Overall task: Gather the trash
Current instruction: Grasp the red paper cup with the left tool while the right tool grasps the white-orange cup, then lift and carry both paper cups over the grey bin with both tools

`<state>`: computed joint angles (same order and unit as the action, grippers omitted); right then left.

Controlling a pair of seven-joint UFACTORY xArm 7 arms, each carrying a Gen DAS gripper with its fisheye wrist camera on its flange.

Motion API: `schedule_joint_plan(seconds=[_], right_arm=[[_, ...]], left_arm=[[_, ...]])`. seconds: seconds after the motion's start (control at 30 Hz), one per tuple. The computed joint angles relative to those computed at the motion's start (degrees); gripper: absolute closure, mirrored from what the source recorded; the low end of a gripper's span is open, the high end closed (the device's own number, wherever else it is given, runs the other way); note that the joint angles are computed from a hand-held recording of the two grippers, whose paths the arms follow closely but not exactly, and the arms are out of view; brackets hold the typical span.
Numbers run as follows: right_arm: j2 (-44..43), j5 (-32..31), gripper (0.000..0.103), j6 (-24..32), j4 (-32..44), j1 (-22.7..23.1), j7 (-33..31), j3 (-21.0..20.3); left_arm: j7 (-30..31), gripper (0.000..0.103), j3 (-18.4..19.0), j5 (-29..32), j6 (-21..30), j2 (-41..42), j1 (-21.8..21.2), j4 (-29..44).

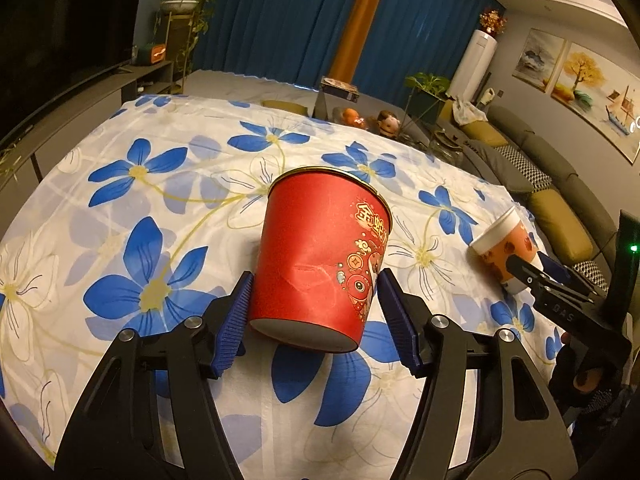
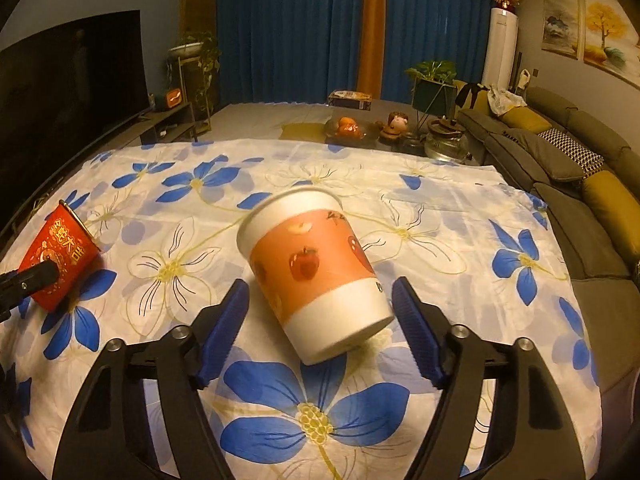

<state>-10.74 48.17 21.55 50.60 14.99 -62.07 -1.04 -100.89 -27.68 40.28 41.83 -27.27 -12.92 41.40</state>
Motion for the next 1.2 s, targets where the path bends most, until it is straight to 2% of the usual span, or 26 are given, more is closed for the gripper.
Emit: schedule_joint_plan(seconds=[0.07,0.37,0.6,0.8,1.03,1.2], right_arm=[[0.20,-0.40,0.043,0.41,0.13,-0.20,0.44,0.03],[-1.44,2.87,0.045,0.44,-1.21,0.31,-3.00,-0.56],[-7.00,6.04,0.045,0.90,-5.03,0.95,-5.35,-3.24],[-14.57,5.95,0.045,3.05,-8.80,0.68,-6.42,-7.62],[-24.08,2.89,0.045,7.69,-12.17,-0.94,-5.45,-13.92],[-28.90,-0.69,0.045,10.98,-12.99,-3.06,-5.06,-18.26]], left_arm=[[-0.02,0.042,0.07,0.04,-0.15,-0.05,-0.06,-0.09],[-0.07,0.041,-0.14,0.29,-0.56,-0.24,0.14,-0.35],[-0.40,0.042,-1.45,1.55,1.25,0.47,-0.17,1.27],[-2.24,0.042,-3.94,3.81,5.70,2.65,-1.48,5.71],[-5.30,0.042,-8.96,10.97,15.10,11.51,-5.26,17.66],[-7.11,0.042,-12.05,18.18,21.43,21.12,-9.26,27.81]])
